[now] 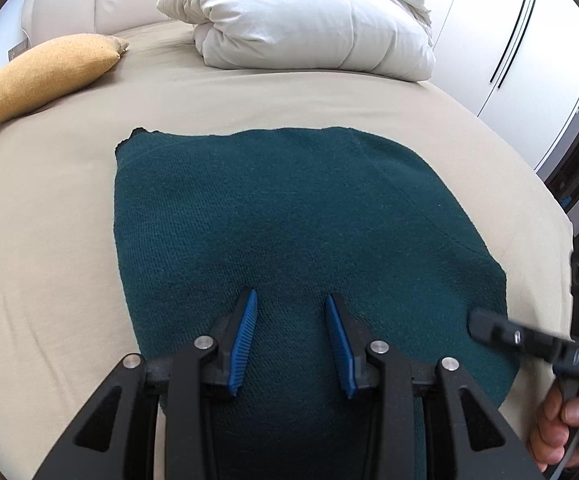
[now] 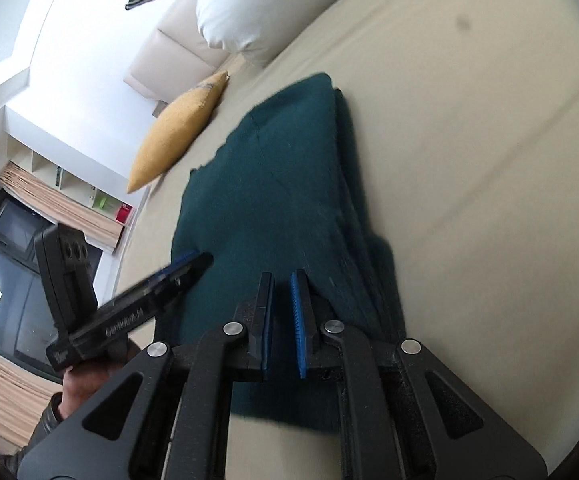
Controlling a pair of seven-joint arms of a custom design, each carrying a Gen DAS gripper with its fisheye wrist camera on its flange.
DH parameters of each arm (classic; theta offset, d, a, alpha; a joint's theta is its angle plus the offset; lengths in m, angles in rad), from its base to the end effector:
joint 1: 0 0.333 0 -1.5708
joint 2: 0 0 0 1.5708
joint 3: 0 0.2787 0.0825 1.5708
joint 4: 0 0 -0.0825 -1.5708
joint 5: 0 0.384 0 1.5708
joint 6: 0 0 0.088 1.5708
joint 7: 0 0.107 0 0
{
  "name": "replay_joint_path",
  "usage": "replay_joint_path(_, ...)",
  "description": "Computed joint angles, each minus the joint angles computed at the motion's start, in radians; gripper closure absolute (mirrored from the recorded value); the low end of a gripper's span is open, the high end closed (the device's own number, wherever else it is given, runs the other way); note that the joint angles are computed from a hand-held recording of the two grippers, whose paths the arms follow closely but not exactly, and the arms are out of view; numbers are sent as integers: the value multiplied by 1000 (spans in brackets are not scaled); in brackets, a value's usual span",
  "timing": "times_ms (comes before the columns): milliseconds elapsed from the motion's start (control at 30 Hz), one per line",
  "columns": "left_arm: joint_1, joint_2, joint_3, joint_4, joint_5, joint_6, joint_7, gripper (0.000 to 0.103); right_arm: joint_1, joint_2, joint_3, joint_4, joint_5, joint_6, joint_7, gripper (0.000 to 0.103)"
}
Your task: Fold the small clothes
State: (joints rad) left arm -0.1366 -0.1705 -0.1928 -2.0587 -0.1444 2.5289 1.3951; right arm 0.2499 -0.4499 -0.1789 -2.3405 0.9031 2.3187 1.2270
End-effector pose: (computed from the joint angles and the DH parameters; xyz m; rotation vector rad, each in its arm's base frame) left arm 0.5284 -0.1847 0.5451 -1.8864 2.0252 -0.8496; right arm 0.4696 0.0417 0.5210 -1.5051 1.6445 0.2684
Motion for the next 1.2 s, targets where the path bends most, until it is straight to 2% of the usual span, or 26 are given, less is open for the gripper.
replay_joint_path(67,-3,-17,2,-17,-15,6,4,64,-19,-42,25,-29,-79,-4,33,95)
replay_joint_path(133,-14,-40,21,-45,-86,35,43,64,-38,-86,40,-40,-162,-22,92,95)
replay_joint_path(233,-23,-115,49,-105,-208,64,83,65,-46,-150,38,-49,-250,-3,137,87)
replay_joint_path(267,-13,-152,44,-132,-208,74,60,64,-43,-170,33,-49,-269,21,135,71)
replay_joint_path(300,4,-185,33,-158,-190,90,27,57,-43,-194,27,-50,-290,47,133,38)
replay_joint_path(333,18,-220,24,-188,-175,120,-2,51,-39,-202,23,-49,-307,77,136,22)
replay_joint_path(367,29,-251,22,-218,-171,153,-26,48,-31,-202,16,-42,-315,120,133,15)
replay_joint_path(400,37,-265,22,-232,-169,164,-46,43,-10,-189,-2,-28,-315,144,120,15)
replay_joint_path(433,41,-264,30,-233,-174,158,-59,40,19,-151,-32,15,-310,122,101,15)
replay_joint_path(500,30,-226,64,-205,-215,91,-61,39,42,-66,-75,105,-298,28,89,20)
replay_joint_path(533,18,-203,87,-193,-255,56,-47,39,36,-18,-72,145,-295,-4,103,22)
replay_joint_path(567,16,-183,96,-180,-281,34,-46,39,36,42,-85,196,-268,-54,101,28)
replay_joint_path(600,11,-176,104,-183,-318,25,-41,38,43,91,-108,234,-216,-109,77,41)
replay_joint_path(700,-7,-168,127,-198,-449,36,-5,31,33,217,-121,324,-126,-229,63,49)
replay_joint_path(833,9,-111,92,-131,-414,-11,-15,32,5,341,-85,407,-61,-288,55,55)
replay_joint_path(933,33,-63,62,-65,-326,-57,-72,41,-29,392,-51,455,-63,-314,66,67)
replay_joint_path(1033,40,-60,47,-47,-263,-77,-99,53,-51,381,7,461,-182,-290,62,75)
replay_joint_path(1100,43,-67,40,-33,-212,-98,-99,60,-59,343,61,441,-305,-242,80,82)
replay_joint_path(1200,46,-110,35,-38,-164,-136,-107,67,-65,263,143,390,-493,-154,134,84)
